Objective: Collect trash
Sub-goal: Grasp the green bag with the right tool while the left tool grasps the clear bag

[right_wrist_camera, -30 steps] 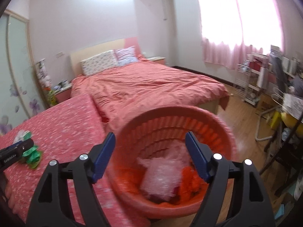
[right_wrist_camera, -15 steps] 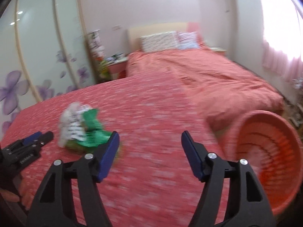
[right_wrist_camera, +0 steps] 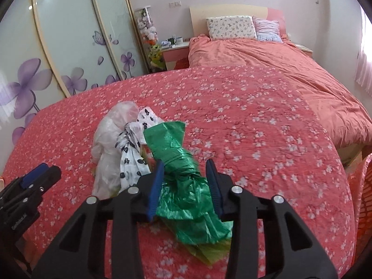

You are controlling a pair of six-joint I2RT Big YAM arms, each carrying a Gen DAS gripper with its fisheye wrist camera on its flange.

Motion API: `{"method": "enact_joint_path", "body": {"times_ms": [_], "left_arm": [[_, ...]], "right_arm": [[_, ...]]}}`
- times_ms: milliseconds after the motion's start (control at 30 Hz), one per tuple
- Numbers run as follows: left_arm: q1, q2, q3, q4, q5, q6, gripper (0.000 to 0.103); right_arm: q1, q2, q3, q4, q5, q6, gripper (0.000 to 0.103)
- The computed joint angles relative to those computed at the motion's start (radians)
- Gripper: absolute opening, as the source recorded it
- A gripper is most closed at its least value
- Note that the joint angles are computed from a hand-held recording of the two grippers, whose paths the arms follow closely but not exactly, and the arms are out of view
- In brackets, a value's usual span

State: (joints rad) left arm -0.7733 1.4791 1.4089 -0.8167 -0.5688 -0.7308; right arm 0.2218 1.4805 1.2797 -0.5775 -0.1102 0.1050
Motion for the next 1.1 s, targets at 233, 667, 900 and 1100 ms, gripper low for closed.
{"method": "enact_joint_path", "body": {"times_ms": [233, 667, 900, 1100], "left_arm": [[0.009, 0.0, -0.012, 0.005, 0.025, -0.016, 0.054], [0.044, 0.078, 0.085, 0.009, 0.121, -0.01, 0.054], [0.071, 0.171, 0.199, -0.028, 0.191, -0.006, 0.054], [0.077, 0.234, 0.274, -0.089, 0.206, 0.006, 0.054]], "right_arm": [[0.001, 0.021, 0.013, -0.026, -0.003, -0.01, 0.025], [-0.075, -0.095, -0.088, 0.072, 0.066, 0.041, 0.016], [-0.147, -0.164, -0.152, 0.099, 0.1, 0.033, 0.016], [-0.178, -0.183, -0.185, 0.098, 0.099, 0.018, 0.016]]}}
